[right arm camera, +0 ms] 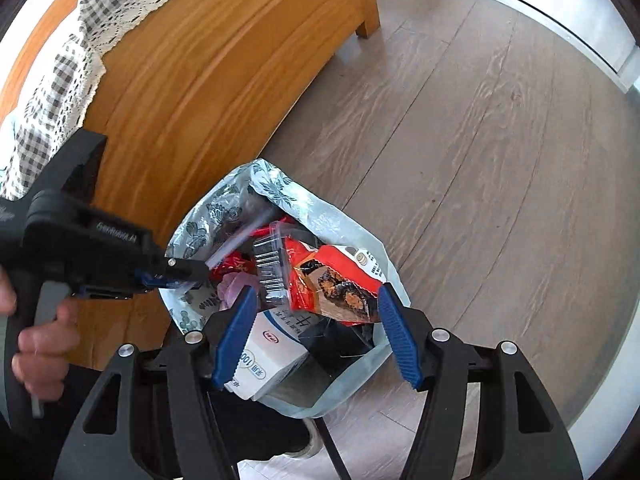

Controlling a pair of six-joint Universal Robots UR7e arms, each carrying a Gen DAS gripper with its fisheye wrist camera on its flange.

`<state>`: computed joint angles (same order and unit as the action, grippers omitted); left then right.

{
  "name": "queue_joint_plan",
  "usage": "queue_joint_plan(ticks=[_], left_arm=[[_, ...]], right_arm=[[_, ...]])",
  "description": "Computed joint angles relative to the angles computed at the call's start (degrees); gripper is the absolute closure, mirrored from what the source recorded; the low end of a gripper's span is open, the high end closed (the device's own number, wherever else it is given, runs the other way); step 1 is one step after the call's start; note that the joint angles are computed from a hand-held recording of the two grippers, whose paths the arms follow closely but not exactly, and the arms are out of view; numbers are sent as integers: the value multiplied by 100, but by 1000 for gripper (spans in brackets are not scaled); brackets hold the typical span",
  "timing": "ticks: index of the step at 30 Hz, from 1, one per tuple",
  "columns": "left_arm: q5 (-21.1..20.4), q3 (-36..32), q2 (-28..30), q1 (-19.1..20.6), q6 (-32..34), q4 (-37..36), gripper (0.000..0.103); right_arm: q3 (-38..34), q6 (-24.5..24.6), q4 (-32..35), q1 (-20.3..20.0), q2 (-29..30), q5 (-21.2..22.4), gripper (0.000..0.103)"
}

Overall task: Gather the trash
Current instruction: 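Carry the straw and red wrapper to the trash bag and open both tools, then move both open tools back up to the white plastic bags on the bed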

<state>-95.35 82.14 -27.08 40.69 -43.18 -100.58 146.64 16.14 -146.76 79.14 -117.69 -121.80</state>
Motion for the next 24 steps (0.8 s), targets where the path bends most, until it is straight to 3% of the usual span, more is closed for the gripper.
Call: queue_joint_plan(ticks=[1, 3, 7, 14, 24], left_arm=[[47, 13, 17, 7, -92, -153, 54], [180, 131, -68, -68, -137, -580, 43], [237, 137, -218, -269, 553, -835, 36], [553, 288, -570, -472, 499, -802, 35], [727, 1053, -1506, -648, 759, -1257, 34]], right_arm=[[0, -1, 1, -18, 2, -5, 42], [0, -2, -16, -44, 10, -22, 42], [-10, -69, -68, -31, 41, -64, 42], [-98, 1, 69, 146, 109, -146, 42], [-365, 241, 462, 801, 495, -631, 42]])
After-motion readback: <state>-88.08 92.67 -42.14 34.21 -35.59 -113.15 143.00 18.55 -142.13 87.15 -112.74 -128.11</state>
